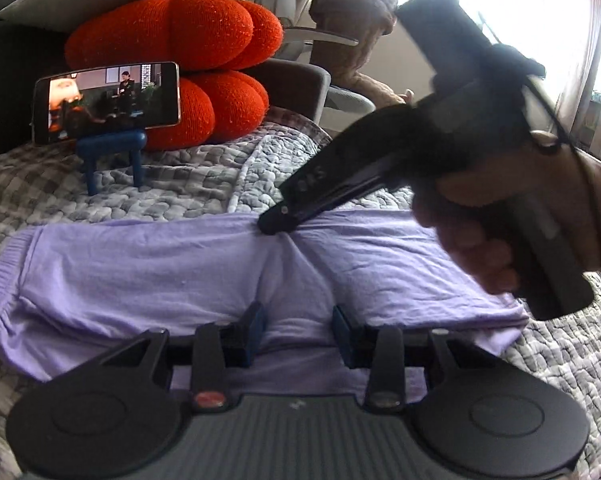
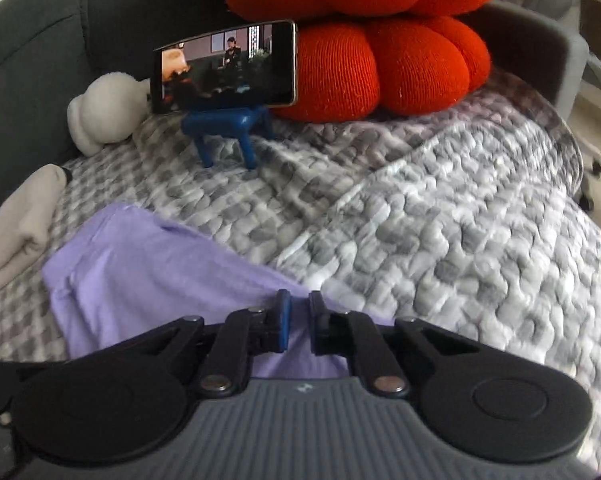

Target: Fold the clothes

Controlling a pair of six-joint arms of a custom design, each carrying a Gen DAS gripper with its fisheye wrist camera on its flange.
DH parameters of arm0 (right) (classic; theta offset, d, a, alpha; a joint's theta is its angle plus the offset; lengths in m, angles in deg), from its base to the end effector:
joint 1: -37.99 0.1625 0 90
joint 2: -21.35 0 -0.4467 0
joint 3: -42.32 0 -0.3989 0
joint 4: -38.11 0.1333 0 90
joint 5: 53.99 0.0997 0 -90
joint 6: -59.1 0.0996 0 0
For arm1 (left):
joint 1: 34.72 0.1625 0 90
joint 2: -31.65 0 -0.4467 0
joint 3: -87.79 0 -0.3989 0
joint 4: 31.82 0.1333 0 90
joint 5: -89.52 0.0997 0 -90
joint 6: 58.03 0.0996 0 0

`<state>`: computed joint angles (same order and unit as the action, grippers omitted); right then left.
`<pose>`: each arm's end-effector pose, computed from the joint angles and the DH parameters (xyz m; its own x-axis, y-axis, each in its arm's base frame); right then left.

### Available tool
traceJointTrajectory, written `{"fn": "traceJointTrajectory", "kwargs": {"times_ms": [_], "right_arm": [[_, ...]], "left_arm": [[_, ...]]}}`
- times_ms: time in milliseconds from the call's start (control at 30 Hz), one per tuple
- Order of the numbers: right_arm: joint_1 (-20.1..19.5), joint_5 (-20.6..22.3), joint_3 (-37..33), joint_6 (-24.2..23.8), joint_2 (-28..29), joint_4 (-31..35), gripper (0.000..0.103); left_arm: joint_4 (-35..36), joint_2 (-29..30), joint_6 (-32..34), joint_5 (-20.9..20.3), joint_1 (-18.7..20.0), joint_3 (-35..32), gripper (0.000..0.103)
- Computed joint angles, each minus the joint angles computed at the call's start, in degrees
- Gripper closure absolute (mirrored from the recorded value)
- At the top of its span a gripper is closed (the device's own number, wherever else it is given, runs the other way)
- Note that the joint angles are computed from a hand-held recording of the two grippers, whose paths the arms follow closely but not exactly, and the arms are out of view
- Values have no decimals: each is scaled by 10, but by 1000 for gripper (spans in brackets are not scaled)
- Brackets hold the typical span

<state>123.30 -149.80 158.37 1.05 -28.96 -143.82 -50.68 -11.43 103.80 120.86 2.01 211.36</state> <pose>0.0752 -0.5905 0.0977 -0.5850 -0.6922 0.4226 -0.7994 0.5801 -0.1565 -0.1331 -0.3718 -0.0188 -0.8245 0.0014 -0.5659 0.4716 0.5543 -0.6858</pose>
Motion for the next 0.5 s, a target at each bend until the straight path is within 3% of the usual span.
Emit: {"fn": "traceJointTrajectory", "kwargs": {"times_ms": [133,267,400,500], "right_arm": [[5,-12,3,-28,28,-81,95],[4,-1,10,-12,29,-110,93],[8,41,37,30,-22,-108,82],[25,27,64,59,-58,-143,81]], "left_arm": [[-7,0,0,-1,-1,4,64],[-29,-5,7,1,-1,14,64],[-53,-33,0,33,12,33,64],[5,-74,-65,49,14,35,70]]}}
